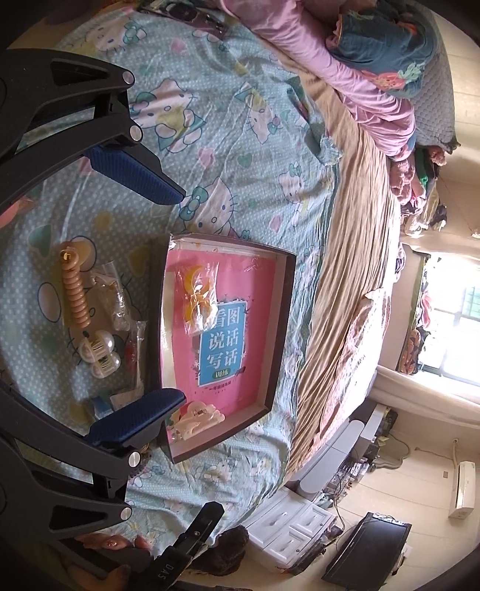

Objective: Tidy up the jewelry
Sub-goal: 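Withdraw both open grippers from the tray back toward the remaining items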

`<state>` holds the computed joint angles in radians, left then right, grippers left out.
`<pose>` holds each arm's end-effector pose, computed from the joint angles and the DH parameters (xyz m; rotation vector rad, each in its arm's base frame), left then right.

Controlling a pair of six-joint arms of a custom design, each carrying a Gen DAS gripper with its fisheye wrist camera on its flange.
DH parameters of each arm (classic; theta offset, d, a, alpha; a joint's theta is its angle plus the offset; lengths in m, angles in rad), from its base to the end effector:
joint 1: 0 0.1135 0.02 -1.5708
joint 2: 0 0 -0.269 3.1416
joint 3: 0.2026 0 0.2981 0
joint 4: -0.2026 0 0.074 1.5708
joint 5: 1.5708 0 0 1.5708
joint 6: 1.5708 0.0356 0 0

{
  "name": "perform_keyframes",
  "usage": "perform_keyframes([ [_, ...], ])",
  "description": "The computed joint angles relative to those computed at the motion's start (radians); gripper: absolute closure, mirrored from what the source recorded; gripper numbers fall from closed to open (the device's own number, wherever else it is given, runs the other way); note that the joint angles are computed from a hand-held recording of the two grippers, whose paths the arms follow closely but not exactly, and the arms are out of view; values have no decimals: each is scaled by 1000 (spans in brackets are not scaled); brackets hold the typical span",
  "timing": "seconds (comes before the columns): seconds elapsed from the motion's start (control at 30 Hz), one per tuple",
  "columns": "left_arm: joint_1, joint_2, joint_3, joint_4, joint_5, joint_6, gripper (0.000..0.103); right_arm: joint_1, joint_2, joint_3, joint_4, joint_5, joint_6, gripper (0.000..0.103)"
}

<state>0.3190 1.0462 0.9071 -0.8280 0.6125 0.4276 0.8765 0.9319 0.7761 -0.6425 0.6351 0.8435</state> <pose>0.2356 0.0562 0.2803 0.3566 2.3210 -0.4227 0.1628 0.1625 0.2699 0.2546 2.1777 0.2038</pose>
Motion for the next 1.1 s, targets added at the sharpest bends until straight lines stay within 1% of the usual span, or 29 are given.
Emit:
perform_keyframes([
  [0.33, 64, -25, 2, -34, 38, 29, 10, 65, -32, 14, -54, 52, 26, 8],
  [0.5, 97, -33, 0, -51, 54, 49, 10, 124, -31, 32, -108, 113, 48, 8],
  [0.7, 127, -45, -11, -66, 55, 76, 10, 182, -40, 34, -168, 159, 81, 8],
  [0.93, 151, -64, -40, -82, 39, 114, 10, 230, -42, 24, -212, 162, 127, 8],
  [1.1, 158, -78, -67, -93, 9, 135, 10, 257, -44, 7, -223, 145, 160, 8],
])
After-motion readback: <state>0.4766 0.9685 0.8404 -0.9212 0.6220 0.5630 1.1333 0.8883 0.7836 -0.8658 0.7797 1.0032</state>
